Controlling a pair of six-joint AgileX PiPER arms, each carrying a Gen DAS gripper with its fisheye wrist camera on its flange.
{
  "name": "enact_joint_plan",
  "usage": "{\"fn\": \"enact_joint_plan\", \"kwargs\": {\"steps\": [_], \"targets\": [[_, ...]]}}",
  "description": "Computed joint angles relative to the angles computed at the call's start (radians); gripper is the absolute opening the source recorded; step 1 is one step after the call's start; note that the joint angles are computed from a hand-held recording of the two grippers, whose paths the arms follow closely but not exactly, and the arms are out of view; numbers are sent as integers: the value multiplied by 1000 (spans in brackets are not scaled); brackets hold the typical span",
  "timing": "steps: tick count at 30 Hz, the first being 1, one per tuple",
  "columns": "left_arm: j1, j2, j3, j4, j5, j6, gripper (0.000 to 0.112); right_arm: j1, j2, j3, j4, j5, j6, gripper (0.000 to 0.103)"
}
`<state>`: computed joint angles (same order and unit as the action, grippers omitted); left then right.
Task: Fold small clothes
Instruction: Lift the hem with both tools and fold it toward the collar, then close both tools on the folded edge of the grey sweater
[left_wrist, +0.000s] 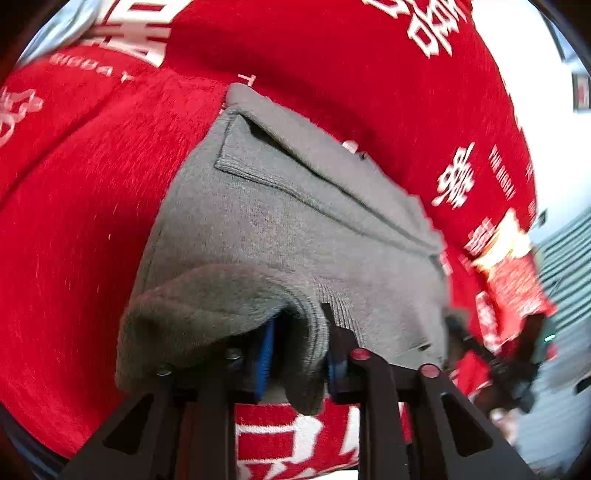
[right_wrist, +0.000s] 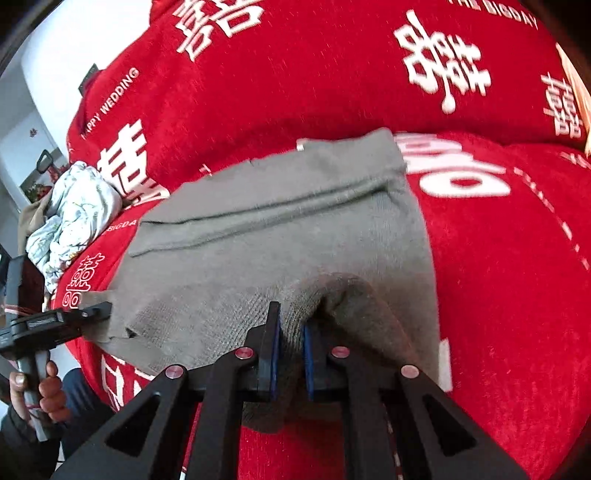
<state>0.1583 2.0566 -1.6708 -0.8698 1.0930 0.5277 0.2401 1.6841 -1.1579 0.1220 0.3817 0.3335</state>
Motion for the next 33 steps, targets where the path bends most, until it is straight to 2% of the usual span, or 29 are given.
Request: {"fn": "enact_joint_plan", "kwargs": {"steps": [1,2,3,5,6,10,13,16,18,19,20,21,22,23,24,26,29,33], "targets": [[11,-6,21,-23,7,21,44,-6,-9,22,38,-19,-24,19],[22,-12,35,-48,20,39,62,-18,-20,42,113,-34,-88,29],[32,-29,60,-72,23,51,79,-28,-31,62,195,-47,-158,35],[41,-80,127,-97,-20,56,96,-23,-72,119,247,-85,-192,53],[43,-91,143,-109,-31,59,97,-23,-81,134,274,-96,-218,55],[33,-67,114,-101,6,8,97,-20,-96,165,428,-92,-348,56],[29,-85,137,-132,21,20,97,-6,-89,148,397,-80,-315,56],[5,-94,156,-140,-10,20,97,-8,-66,137,472,-82,-379,55],[-6,-88,167,-157,-40,5,97,-7,-52,126,459,-86,-369,55],[-4,-91,187,-187,-57,18,97,-8,-49,122,464,-85,-372,50],[-6,-92,193,-197,-66,22,97,-13,-46,116,480,-76,-389,36],[-10,-83,170,-167,-52,8,91,-19,-42,111,493,-61,-406,30],[-17,-82,155,-136,-55,-3,77,-24,-35,101,489,-39,-411,25],[-26,-79,136,-93,-60,-11,27,-25,-36,102,488,-37,-415,18],[-42,-71,106,-19,-61,-49,11,-28,-39,101,491,-31,-427,16],[-48,-73,103,20,-67,-62,11,-30,-46,99,482,-25,-423,16],[-39,-109,159,-29,-95,-22,11,-31,-66,101,485,-26,-425,16],[-38,-179,230,-81,-172,-3,11,-29,-84,88,463,-20,-413,16]]}}
